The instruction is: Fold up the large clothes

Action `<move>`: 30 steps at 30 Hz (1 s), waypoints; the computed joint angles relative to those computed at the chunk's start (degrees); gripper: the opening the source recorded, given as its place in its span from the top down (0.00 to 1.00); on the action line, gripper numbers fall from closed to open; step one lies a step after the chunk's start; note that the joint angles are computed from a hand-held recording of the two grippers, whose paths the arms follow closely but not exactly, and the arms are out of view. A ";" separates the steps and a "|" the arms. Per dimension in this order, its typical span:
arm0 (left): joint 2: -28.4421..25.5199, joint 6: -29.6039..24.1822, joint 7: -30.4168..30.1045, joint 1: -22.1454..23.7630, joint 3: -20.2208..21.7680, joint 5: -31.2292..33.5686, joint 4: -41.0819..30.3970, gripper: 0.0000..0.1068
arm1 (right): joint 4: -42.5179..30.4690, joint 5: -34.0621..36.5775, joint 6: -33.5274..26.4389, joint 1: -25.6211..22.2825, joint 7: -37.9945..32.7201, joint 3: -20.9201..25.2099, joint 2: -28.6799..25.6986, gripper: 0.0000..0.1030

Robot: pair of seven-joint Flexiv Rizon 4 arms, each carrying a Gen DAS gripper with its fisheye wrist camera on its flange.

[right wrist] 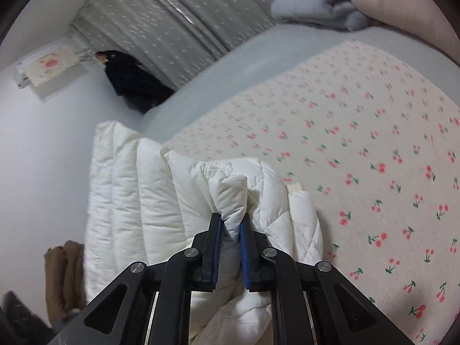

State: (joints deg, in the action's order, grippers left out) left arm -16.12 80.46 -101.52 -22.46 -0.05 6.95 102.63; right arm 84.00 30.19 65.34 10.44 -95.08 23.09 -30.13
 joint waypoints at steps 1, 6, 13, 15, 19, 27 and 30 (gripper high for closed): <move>0.77 0.84 0.68 0.53 -0.59 -0.64 0.82 0.36 | -0.21 0.64 -0.24 -0.47 -0.13 0.26 -0.36 0.88; 2.77 5.66 4.54 3.88 -2.60 -5.90 2.53 0.35 | -0.75 4.11 -1.91 -2.65 -3.26 1.84 -0.39 0.88; -6.69 -6.19 -2.85 1.55 5.15 0.66 -15.62 0.52 | -0.96 3.66 -0.60 -1.18 -5.50 0.68 -1.04 0.88; -10.63 -12.10 -5.36 0.66 7.46 3.07 -22.29 0.60 | -0.90 3.45 -0.44 -1.12 -5.81 0.69 -1.03 0.88; -16.79 -20.92 -11.23 1.59 8.61 4.20 -30.72 0.67 | -0.30 0.92 -0.08 0.34 -4.85 -0.73 -1.07 0.88; -21.71 -19.29 -18.74 3.59 8.37 6.26 -30.30 0.67 | -0.66 -0.81 0.18 0.08 -6.26 0.68 -2.80 0.90; -21.90 -22.71 -19.29 1.36 10.30 9.10 -32.77 0.68 | 0.78 -2.95 0.98 1.53 -3.31 -1.06 -0.68 0.87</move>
